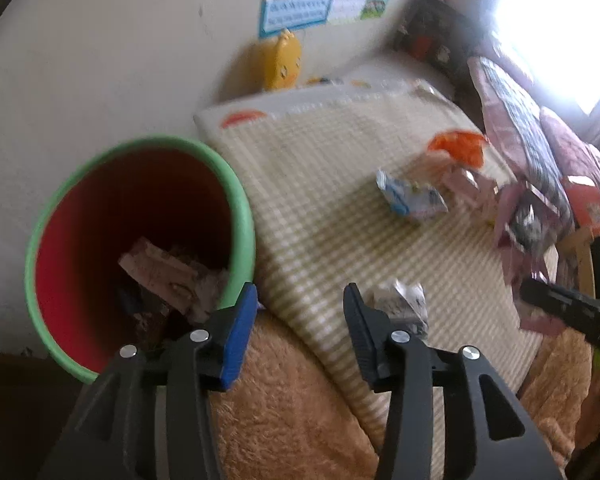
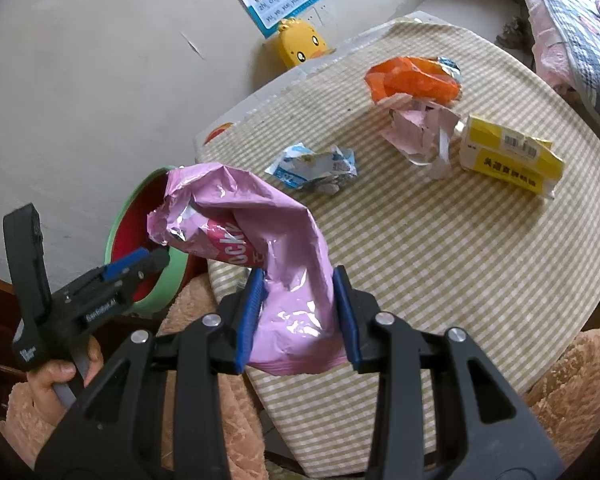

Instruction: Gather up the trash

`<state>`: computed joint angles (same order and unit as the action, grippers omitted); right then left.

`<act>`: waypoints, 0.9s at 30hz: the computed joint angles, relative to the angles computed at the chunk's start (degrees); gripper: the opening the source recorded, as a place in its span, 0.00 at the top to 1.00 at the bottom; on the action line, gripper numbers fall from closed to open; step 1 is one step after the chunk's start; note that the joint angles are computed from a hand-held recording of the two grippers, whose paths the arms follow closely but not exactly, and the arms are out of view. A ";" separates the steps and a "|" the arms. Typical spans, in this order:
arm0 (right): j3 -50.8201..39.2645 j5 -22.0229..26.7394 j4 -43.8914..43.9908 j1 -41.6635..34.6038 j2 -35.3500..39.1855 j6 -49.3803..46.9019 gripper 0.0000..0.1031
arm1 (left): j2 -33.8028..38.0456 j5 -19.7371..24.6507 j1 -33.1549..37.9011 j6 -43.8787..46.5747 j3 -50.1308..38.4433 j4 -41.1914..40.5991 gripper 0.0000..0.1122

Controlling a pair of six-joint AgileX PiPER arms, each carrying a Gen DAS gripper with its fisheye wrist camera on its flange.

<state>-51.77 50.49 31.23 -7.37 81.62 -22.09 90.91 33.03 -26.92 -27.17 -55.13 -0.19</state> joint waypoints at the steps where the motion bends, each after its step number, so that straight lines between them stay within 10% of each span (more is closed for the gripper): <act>1: 0.06 -0.08 -0.12 -0.24 -0.11 0.09 0.66 | 0.95 0.23 0.05 3.32 -0.44 -3.37 0.61; 14: 1.99 0.58 0.17 -8.46 -1.74 -1.70 0.66 | 14.82 4.18 -8.15 14.14 -9.78 -9.87 0.66; 27: 0.09 0.63 0.96 -1.03 -0.42 0.99 0.66 | 3.35 -1.81 0.49 7.29 -1.90 -6.90 0.77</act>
<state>-51.68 51.11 32.20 -8.41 81.20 -21.10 94.26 31.22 -26.43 -19.88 -57.03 -7.09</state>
